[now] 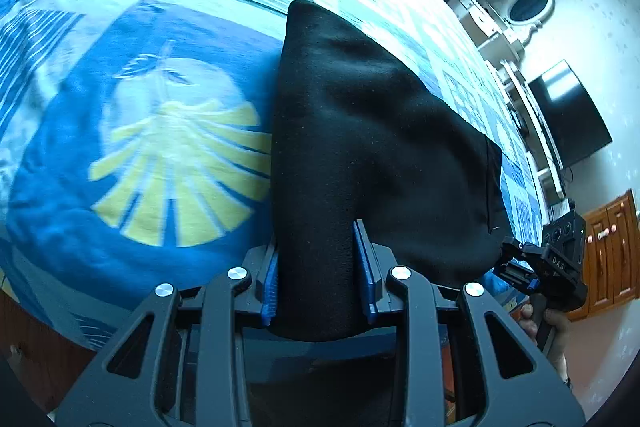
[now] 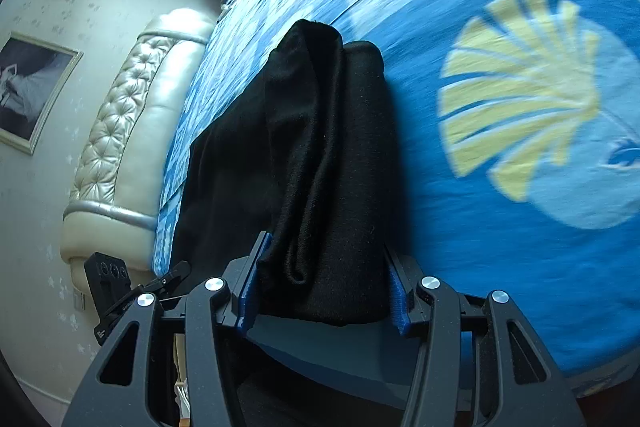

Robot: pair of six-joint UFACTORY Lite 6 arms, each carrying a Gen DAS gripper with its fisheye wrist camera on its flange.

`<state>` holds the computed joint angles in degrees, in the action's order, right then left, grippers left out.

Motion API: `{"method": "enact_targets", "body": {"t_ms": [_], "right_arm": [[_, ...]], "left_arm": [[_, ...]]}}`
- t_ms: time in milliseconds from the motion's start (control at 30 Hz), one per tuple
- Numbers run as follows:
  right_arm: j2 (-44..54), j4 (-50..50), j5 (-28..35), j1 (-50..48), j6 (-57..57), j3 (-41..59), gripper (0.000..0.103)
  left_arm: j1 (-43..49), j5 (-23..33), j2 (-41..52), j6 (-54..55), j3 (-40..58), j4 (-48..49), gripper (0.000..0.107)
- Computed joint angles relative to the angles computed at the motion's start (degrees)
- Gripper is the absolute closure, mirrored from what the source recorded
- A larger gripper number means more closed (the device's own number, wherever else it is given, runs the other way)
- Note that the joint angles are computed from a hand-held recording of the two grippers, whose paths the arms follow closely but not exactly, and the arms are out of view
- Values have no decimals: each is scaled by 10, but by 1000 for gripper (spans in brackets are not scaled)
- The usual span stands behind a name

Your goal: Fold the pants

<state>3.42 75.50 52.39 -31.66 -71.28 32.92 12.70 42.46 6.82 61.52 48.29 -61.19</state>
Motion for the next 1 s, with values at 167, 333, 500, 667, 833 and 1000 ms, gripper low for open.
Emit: {"method": "enact_targets", "body": {"t_ms": [167,333,500,667,833,1000], "right_arm": [[-6,19,-15,37,2,-5,52],[0,16,0,22,2,-3,52],[24,6,40,-15,5,5,44],[21,-6,67,-49,-3,-2,35],[7,-2,65,-39,-14,-17,29],[-25,5,-9,37,7,-21,45]], "left_arm": [[40,18,10,23,0,-3,76],[50,21,2,44,-13,-2,74],[59,56,24,30,6,-6,65],[64,81,53,25,35,14,53],[69,127,91,35,58,8,46],[71,128,118,48,57,-7,58]]}}
